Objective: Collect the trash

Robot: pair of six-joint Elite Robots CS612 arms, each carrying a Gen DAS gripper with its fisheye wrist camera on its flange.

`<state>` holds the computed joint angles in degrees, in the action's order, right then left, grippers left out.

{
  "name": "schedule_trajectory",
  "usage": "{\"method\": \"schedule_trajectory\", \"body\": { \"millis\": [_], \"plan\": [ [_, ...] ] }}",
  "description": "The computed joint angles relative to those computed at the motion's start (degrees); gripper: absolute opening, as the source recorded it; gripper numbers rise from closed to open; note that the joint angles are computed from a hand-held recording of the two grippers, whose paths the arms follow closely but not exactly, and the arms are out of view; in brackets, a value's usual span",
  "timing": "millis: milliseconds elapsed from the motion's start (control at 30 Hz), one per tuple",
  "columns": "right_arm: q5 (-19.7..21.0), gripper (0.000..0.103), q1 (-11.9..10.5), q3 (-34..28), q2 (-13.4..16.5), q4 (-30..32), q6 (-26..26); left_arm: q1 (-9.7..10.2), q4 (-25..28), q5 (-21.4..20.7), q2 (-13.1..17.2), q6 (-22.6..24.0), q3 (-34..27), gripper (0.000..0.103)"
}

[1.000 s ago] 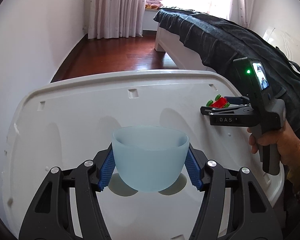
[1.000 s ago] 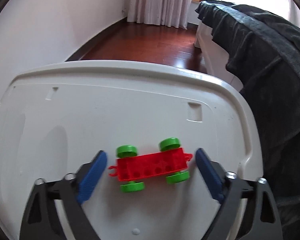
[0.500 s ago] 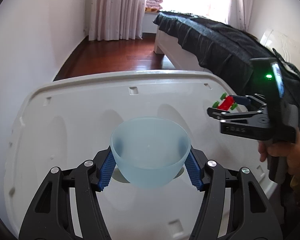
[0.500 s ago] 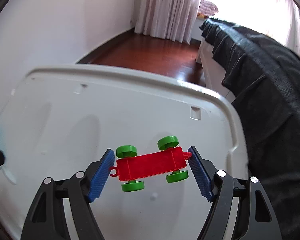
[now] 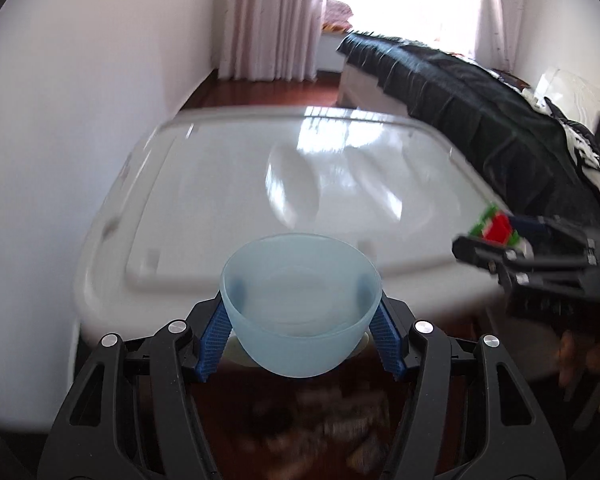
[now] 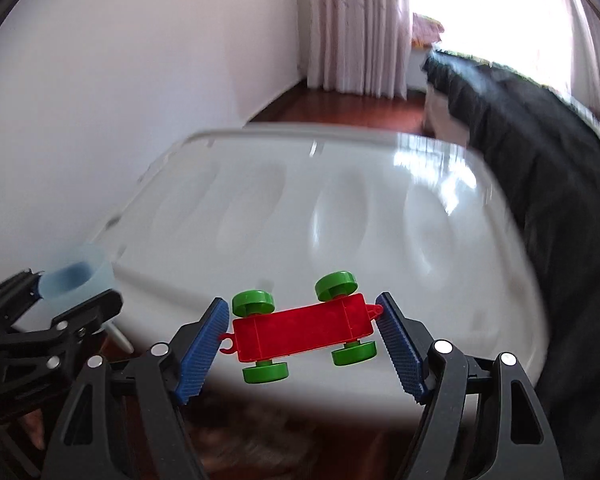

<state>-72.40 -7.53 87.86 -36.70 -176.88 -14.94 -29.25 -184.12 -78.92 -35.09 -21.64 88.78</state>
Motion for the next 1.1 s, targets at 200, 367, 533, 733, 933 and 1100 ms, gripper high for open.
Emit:
{"method": "schedule_trajectory", "body": {
  "millis": [200,367,533,733,933,1100],
  "plan": [
    [-4.1,0.081,1.6,7.8,-1.2,4.8,0.3,-0.32,2.5,-0.6,-0.7,-5.3,4.4,0.06],
    [-7.2,0.097,1.8,8.3,-0.3,4.2,4.2,-0.51,0.9,2.6,-0.4,-6.3,4.6,0.074],
    [-10.4,0.098,1.5,8.2,0.6,-5.9,6.0,-0.64,-1.5,6.1,-0.2,-7.1,4.1,0.081],
    [-10.5,0.098,0.4,7.7,1.2,-16.6,8.8,-0.59,-2.3,8.2,-0.3,-6.6,3.6,0.082],
    [-10.0,0.098,-0.1,7.8,1.0,-20.9,10.3,-0.84,-2.8,9.9,-0.8,-6.3,3.2,0.087],
    [-10.2,0.098,0.4,7.9,1.1,-21.7,8.4,-0.84,-3.0,10.0,-1.4,-6.4,2.8,0.09]
  ]
}}
